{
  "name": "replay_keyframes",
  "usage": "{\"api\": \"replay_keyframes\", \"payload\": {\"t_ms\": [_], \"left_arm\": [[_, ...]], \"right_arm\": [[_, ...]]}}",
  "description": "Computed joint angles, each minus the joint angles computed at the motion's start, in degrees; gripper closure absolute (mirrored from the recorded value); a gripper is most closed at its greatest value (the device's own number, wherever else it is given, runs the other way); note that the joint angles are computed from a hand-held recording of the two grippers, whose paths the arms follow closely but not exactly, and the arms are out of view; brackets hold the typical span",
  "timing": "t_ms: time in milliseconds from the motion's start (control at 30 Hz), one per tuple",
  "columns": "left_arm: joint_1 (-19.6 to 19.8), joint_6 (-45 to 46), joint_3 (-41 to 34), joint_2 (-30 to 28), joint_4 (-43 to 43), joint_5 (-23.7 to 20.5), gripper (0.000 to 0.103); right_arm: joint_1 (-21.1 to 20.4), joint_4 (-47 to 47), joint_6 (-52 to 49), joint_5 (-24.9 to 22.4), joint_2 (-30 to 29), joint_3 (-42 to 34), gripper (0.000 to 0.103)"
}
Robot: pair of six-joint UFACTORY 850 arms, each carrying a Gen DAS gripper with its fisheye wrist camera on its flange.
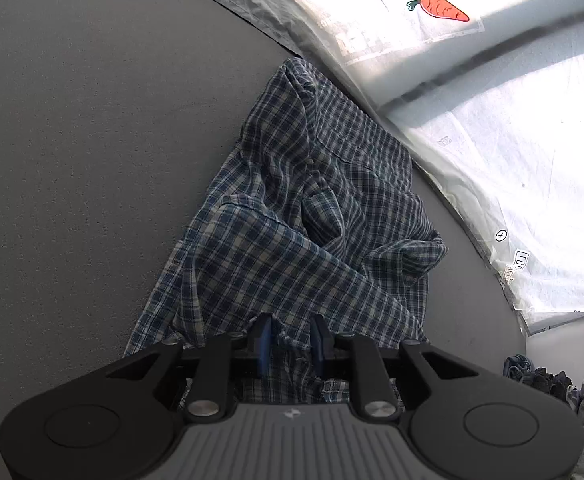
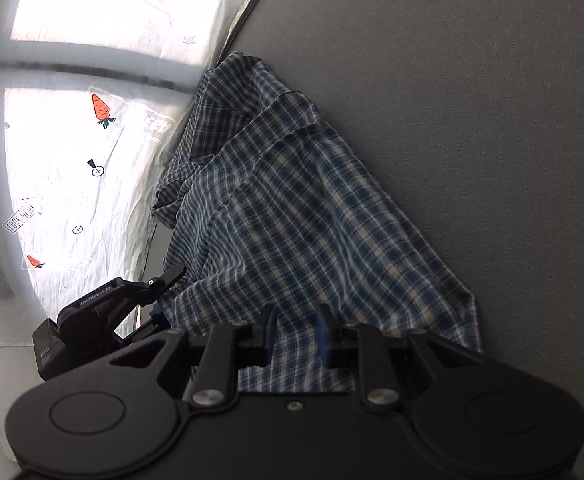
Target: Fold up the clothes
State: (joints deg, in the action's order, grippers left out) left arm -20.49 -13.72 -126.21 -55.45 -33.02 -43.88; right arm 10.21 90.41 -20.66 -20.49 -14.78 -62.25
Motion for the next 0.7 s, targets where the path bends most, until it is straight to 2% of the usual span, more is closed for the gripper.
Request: {"api": "replay_keyframes", "payload": {"t_ms": [133, 233, 333, 467, 567, 700], "left_arm": [[0.76, -1.01, -1.0, -0.94, -1.43, -0.07, 0.072], [1.4, -3.15, 0.04, -0.2, -0.91, 2.67, 0.065], [2.4, -4.17, 2.41, 1.57, -1.94, 5.74, 0.064], [3.17, -1.35, 11.02, 7.63, -4.08, 11.56, 0.056], [3.16, 3.46, 19.03, 13.41, -6.44, 13.85, 0.054], [2.37, 11.72, 26.89, 18.78, -10.85, 11.29, 0.053]], "right_arm": [[0.32, -5.4, 5.14, 0.56, -0.67, -1.26, 0.081], [0.56, -7.96, 7.69, 0.93, -0.65, -1.56, 0.08], [0.64, -7.77, 7.84, 1.13, -0.35, -1.24, 0.08], [0.69, -9.58, 9.22, 1.45, -0.08, -1.36, 0.08], [1.0, -13.61, 11.64, 1.96, 0.11, -1.94, 0.078], [1.2, -11.91, 9.54, 2.34, 0.43, -1.63, 0.075]]}}
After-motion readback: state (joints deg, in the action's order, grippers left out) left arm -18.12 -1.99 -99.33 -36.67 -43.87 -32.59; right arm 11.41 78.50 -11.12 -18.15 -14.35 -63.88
